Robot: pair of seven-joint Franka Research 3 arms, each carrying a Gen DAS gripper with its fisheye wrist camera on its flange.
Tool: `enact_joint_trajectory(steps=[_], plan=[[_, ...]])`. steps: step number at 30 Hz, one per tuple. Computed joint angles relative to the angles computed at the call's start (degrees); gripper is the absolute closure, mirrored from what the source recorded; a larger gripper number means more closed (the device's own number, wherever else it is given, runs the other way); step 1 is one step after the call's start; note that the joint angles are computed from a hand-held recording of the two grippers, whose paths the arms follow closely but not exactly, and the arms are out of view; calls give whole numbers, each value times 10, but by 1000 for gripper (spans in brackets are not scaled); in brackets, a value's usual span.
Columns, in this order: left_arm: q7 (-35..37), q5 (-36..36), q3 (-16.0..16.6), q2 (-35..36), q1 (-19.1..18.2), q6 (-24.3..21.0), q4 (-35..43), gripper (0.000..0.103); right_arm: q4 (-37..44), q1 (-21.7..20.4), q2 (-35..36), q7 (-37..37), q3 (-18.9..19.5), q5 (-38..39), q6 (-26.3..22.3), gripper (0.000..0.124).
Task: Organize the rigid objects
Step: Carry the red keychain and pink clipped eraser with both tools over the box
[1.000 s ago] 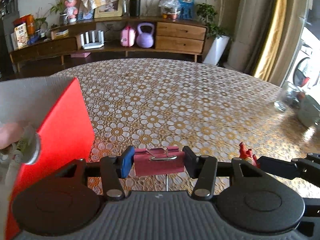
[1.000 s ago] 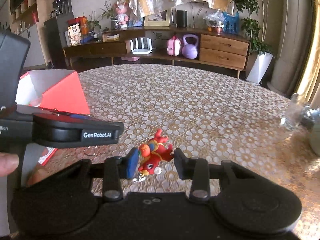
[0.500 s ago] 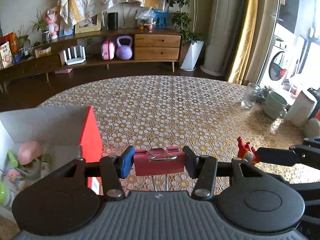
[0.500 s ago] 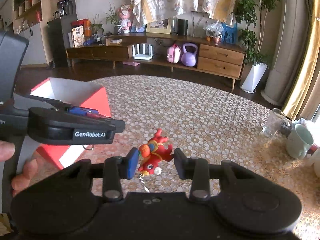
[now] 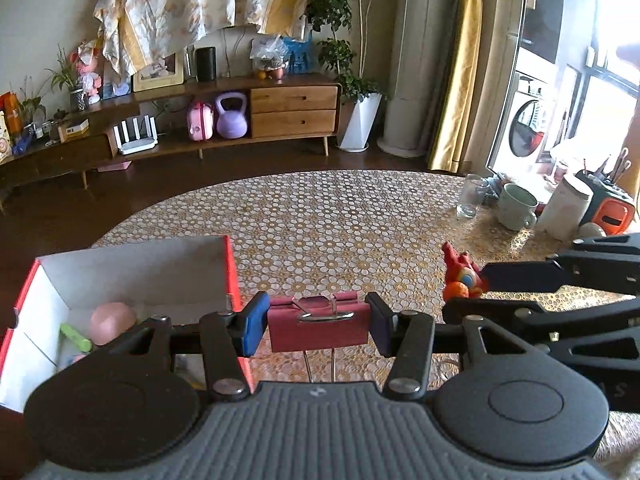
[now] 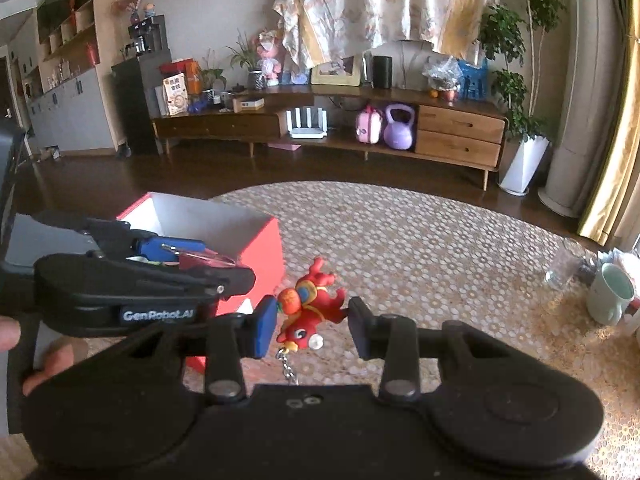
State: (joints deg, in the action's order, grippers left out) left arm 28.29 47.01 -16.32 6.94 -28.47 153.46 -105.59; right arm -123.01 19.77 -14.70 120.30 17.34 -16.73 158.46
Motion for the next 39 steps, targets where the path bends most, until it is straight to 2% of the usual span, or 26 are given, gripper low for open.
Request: enact_joint_trajectory(steps=[7,11,21,29,39], plan=[[70,-71,-1,-65,38,33,-71,51,59,16,41,25,16,-40,-22,87],[109,-116,1,-99,62,45,-109,51,93,38,70,33,8,-62,-30,87],[183,-166,11,-155,114,57,-170,51,205,116,170,38,-30,-101,-56,87],[214,-180,17,-149,143,47,-178,51,297,176,254,9,-72,-94,-83,87],[216,-164,29,-86,160,31,-146,51,373,219,339,-31,-110,-48,-112,87]])
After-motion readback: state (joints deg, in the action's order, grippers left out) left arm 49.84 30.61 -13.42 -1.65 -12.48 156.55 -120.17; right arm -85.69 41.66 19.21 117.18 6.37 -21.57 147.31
